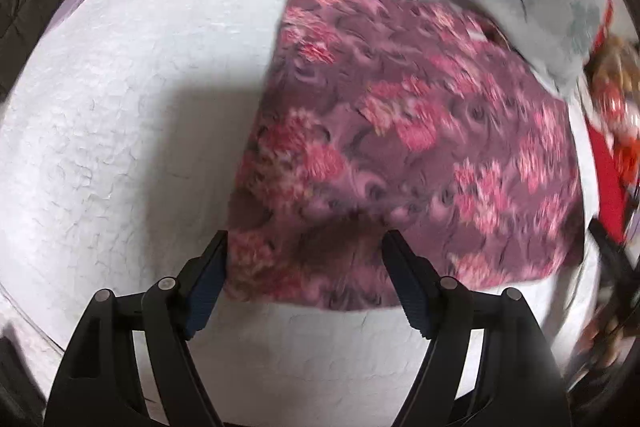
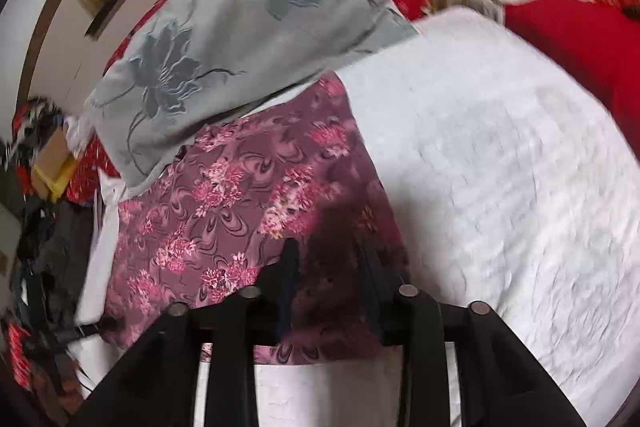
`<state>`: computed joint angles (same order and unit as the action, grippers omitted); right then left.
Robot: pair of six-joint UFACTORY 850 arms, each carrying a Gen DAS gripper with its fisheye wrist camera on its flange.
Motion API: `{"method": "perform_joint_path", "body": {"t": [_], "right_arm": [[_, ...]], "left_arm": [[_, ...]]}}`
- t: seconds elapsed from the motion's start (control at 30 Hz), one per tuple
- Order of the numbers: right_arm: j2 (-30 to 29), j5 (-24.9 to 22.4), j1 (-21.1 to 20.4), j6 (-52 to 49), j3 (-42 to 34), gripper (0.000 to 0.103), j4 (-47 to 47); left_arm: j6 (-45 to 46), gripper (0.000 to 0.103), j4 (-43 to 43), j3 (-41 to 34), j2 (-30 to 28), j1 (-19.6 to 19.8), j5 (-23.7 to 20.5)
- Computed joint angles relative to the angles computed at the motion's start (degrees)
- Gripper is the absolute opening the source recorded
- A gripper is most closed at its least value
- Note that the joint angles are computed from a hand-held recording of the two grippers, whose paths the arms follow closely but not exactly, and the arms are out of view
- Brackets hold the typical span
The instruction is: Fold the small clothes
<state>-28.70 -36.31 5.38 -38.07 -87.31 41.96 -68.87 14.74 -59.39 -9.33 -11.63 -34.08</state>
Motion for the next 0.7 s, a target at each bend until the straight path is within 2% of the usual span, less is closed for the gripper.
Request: {"method": "perform_joint_path", "body": {"t": [0.03,0.1,0.17,0.27,0.5,0.53,0.63,0.7], "right_arm": [[-0.5,0.08,0.36,1.5,-0.38,0.046,-2.46],[-2.68,-1.48,1.1,6.83,-1.68,0.046,-9.24],[-2.0,0.94,1.46,6.94,-0.49,0.045,-10.2],[-2.19,-0.67,2.16,12.35,-2.09,0.047,-13.92],[-2.08,-3.26,2.41,13.28,-2.17,0.054,-14.62],[-1.7,-2.75,2.47,12.8,-1.5,0.054,-14.77],[-1.42,-2.67,2.93,14.21,-1.59,0.054,-16.82],[-1.27,-2.5,2.93,14.34,-2.11,0.054,-16.17]], "left_arm": [[1.31,0.076,-1.98,-0.12,-0.7,0.78,0.24],[2.74,0.076,-3.46,-1.25,-3.04,1.58,-1.67],[0.96,0.077,-0.37,-1.97,-3.71,0.83,-2.57],[1.0,0.077,0.84,-3.89,-4.87,-0.01,-4.5],[0.1,0.077,0.82,-3.53,-4.61,-0.64,-3.76],[0.12,0.077,0.51,-2.39,-3.85,-0.77,-1.89],[1.22,0.077,-0.68,-0.93,-2.69,-0.63,-0.98],[2.64,0.077,-2.01,0.34,-0.47,-0.48,1.24]]}}
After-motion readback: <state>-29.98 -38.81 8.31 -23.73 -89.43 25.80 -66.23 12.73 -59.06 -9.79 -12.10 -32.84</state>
